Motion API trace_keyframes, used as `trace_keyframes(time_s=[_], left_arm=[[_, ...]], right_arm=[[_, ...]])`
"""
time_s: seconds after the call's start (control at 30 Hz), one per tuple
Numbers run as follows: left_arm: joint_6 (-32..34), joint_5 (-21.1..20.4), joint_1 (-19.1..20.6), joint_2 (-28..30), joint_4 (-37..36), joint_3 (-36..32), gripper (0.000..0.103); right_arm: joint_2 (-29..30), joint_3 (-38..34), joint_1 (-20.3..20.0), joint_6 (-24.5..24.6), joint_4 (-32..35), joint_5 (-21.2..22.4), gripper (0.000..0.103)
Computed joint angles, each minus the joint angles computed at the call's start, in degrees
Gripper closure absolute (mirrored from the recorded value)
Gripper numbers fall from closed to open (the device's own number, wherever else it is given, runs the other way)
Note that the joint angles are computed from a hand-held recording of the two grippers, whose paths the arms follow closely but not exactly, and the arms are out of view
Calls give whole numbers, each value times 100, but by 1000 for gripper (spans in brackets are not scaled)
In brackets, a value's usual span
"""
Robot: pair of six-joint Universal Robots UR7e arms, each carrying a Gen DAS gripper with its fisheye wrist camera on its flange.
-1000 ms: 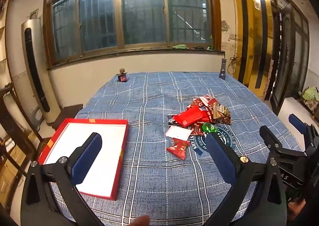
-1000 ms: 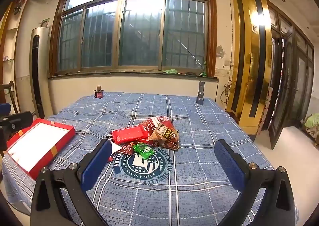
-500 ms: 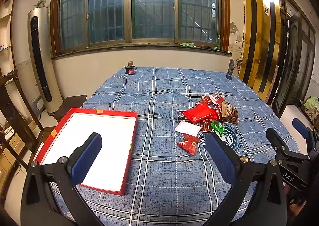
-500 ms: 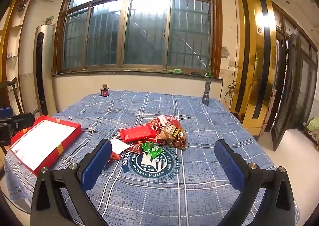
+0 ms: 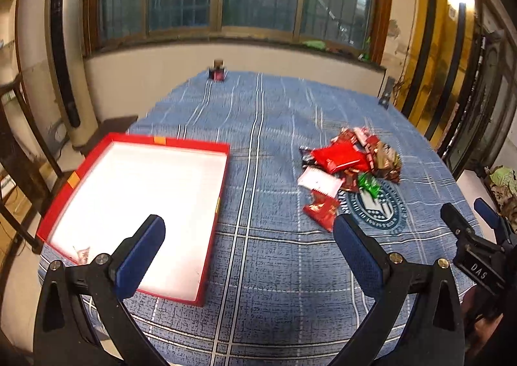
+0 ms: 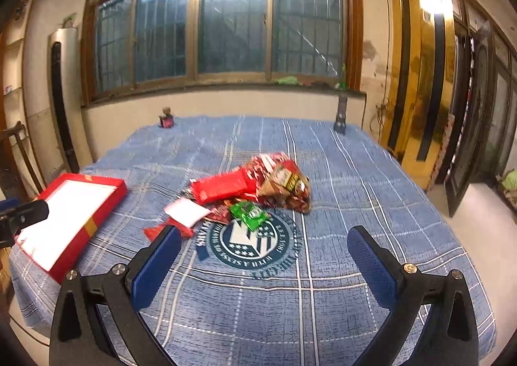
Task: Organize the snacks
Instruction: 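Move both grippers toward the pile of wrapped snacks, then grasp the red wrapped candy with the left gripper while the right grasps the brown-gold snack bag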
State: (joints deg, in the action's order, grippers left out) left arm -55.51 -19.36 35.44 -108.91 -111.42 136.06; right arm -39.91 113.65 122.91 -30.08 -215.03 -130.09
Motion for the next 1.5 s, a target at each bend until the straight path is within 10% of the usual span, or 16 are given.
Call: trace_keyframes(time_s=[0.63,1.0,1.5], left_arm=[[3800,-533,1203,2319,-3478,-552,0],[4174,-1015,1678,2890,-3762,-976,0],[4758,-1854,2038,2934,-4226,-1030,0]], right_arm=[[259,-1251,-824,290,2707,300,0],[476,-2215,-1271,-239,2832,505,0],[850,-3352,-1622,-96,4721,1185,1]])
